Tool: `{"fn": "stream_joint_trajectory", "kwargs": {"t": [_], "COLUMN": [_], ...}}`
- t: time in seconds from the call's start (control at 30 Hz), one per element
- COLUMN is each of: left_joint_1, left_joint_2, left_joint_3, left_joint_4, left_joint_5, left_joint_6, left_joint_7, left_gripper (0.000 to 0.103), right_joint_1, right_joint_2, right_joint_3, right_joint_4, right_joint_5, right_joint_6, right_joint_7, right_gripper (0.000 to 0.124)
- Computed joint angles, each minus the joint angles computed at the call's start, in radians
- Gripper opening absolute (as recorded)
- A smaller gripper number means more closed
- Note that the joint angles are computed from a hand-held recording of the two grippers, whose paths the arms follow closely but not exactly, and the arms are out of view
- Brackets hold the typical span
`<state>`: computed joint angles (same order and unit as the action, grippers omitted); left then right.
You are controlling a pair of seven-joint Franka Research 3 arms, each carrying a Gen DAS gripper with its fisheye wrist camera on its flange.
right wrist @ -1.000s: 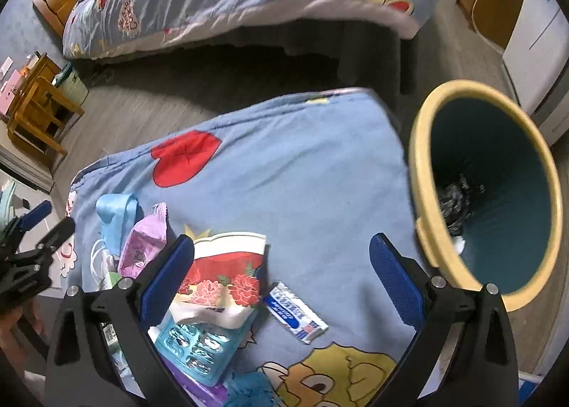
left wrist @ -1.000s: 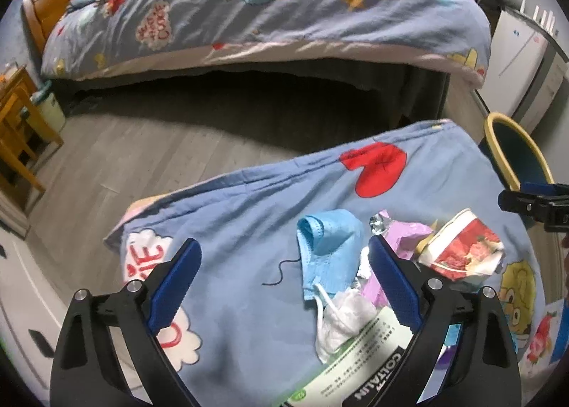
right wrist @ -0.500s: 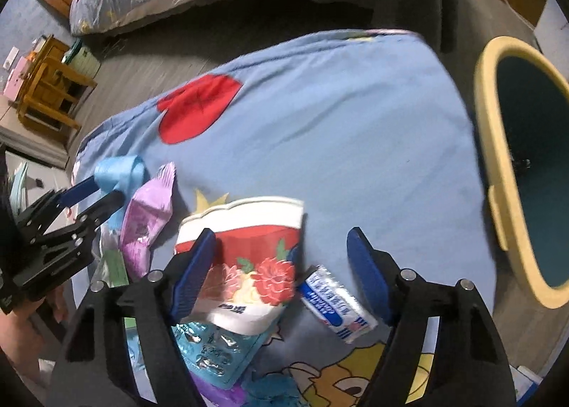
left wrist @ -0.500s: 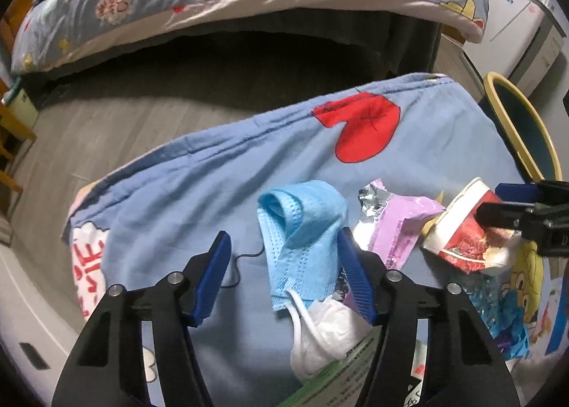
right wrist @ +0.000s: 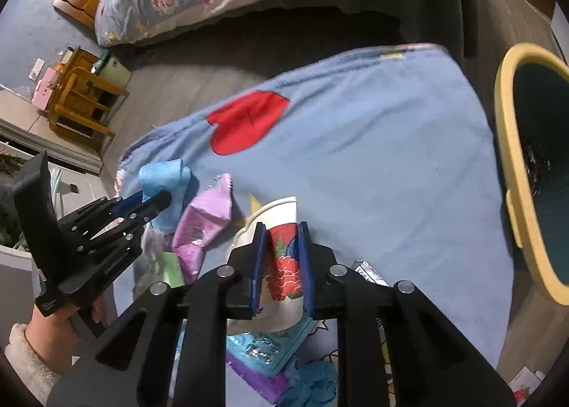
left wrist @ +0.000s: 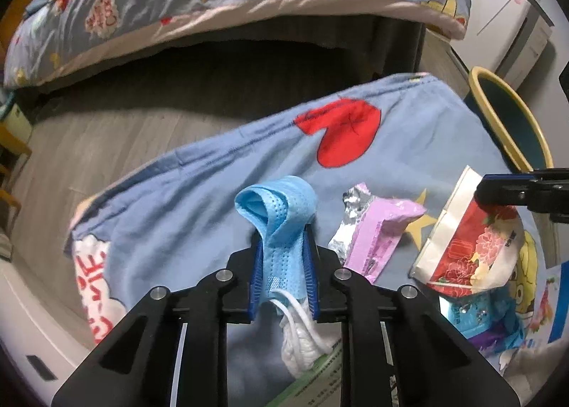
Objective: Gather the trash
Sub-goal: 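Carry the paper cup with the right tool over the bin while the left tool holds the mask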
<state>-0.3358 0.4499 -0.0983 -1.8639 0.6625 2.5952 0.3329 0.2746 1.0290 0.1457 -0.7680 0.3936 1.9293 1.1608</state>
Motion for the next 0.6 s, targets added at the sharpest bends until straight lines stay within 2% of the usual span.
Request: {"fn": "stream_joint_trajectory", "kwargs": {"t": [0.2,0.33,0.6], "left_joint_1": [-0.036,-0.056,-0.055], "left_joint_2": [-0.06,-0.115,-0.168], "left_joint_3": [0.024,0.035,-0.012], "left_joint_4": [-0.023,-0.045,-0.014], "left_joint_5": [0.108,0.245,0.391], "left_joint_6": [-0.018,-0.007,-0.067], "left_joint_7": [-0.094,-0.223,-0.316], "left_gripper": [0.021,0.021,0.021], "right_joint_1": [-0.016,-0.04,-0.076], "right_joint_2": [-0.109,-0.197,-0.308], "right_joint_3": [0.003,0.008,0.021], "right_joint_4": [-0.141,-0.254,-0.361], "right_joint_5": [0.02,0.053,0.123], "right_joint_6": [0.093,0.162,0.234], "right_joint_7": [-0.046,-0.082,-0.154], "right_gripper": [0.01,0.009,0.008]}}
